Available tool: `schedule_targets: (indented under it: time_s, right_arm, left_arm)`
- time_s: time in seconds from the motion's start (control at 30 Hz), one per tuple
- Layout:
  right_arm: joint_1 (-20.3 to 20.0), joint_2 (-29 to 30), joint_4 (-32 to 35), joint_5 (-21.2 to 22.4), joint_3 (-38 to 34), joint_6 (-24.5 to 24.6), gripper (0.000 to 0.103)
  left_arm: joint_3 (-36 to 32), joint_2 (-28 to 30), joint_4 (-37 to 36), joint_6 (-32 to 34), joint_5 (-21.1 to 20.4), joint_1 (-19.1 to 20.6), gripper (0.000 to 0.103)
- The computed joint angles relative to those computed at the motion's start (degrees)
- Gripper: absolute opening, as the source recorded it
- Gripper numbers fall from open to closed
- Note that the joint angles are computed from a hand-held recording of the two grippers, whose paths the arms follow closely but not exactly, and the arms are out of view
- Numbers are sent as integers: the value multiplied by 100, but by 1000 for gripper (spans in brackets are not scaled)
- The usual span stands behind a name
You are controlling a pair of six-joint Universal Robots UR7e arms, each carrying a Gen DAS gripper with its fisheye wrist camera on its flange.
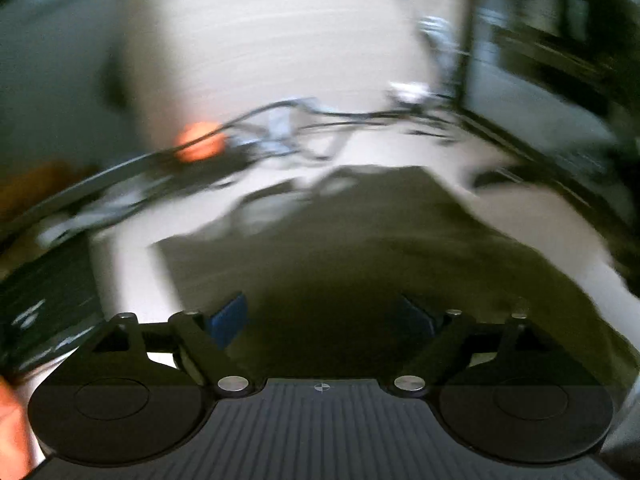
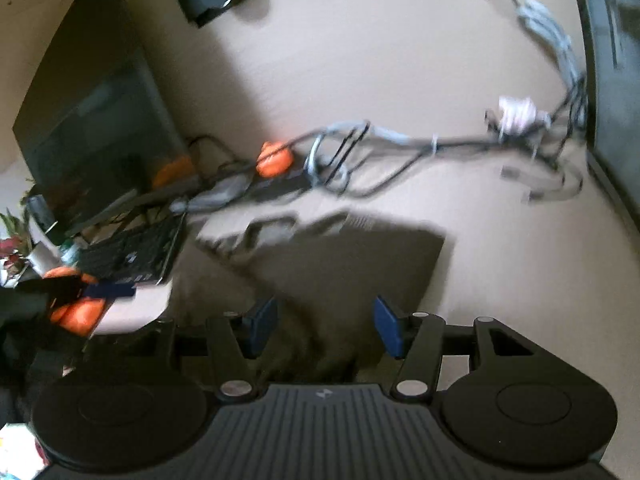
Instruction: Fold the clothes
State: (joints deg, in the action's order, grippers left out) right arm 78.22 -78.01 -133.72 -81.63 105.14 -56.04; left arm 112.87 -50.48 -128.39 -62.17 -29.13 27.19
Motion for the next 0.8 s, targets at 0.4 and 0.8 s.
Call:
schedule_targets:
  time_s: [0.4,0.8]
  right_arm:
    - [-137,27,618,234,286,610,23]
    - [250,94,-52,1006,-43,-229,14]
  left_arm:
    - [-211,727,-868,1625,-336,-58,90]
    - [-709,1183,-1943,2842,480,157,9]
